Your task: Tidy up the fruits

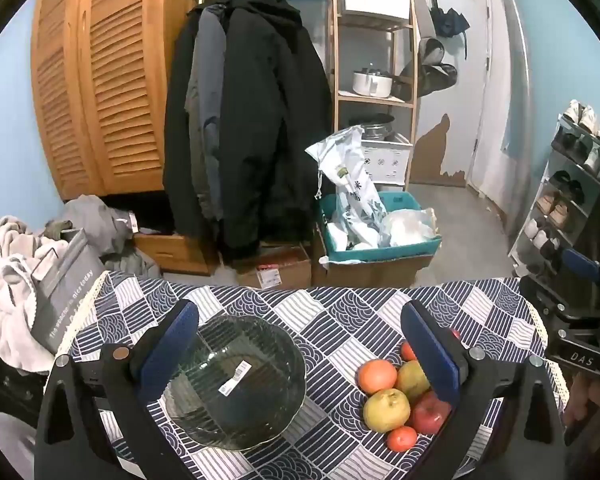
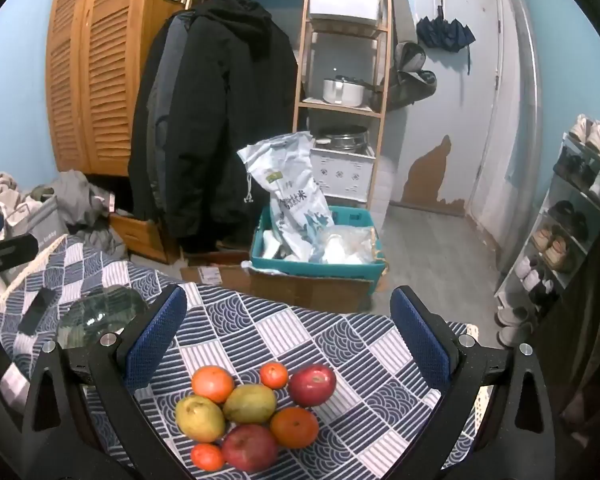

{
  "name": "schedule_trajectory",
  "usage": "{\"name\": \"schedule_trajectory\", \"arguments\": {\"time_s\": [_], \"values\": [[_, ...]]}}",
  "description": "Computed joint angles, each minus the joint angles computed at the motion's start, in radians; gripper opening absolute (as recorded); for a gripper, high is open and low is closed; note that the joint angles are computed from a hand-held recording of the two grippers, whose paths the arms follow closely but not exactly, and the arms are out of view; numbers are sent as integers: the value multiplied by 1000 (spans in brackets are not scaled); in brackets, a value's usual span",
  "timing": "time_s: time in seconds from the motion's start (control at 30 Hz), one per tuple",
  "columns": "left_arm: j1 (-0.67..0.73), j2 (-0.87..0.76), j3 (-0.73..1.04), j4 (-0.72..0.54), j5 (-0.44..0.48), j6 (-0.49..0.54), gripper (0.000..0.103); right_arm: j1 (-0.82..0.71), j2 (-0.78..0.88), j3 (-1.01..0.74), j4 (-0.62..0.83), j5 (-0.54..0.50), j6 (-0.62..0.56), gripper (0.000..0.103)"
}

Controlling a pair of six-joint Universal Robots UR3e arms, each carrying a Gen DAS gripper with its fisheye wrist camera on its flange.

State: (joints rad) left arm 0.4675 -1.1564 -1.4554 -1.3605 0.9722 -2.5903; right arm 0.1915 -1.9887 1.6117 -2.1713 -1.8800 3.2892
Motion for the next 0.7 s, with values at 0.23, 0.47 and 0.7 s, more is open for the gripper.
{"name": "schedule_trajectory", "arguments": {"time_s": [0.23, 0.47, 0.7], "values": [[23, 22, 1, -34, -19, 22, 102, 0, -1, 6, -9, -1, -1, 100], [-13, 15, -34, 21, 4, -5, 102, -3, -3, 6, -5, 3, -2, 100], [-6, 2, -9, -3, -1, 10, 102, -4, -3, 4, -1, 4, -4, 100]]}}
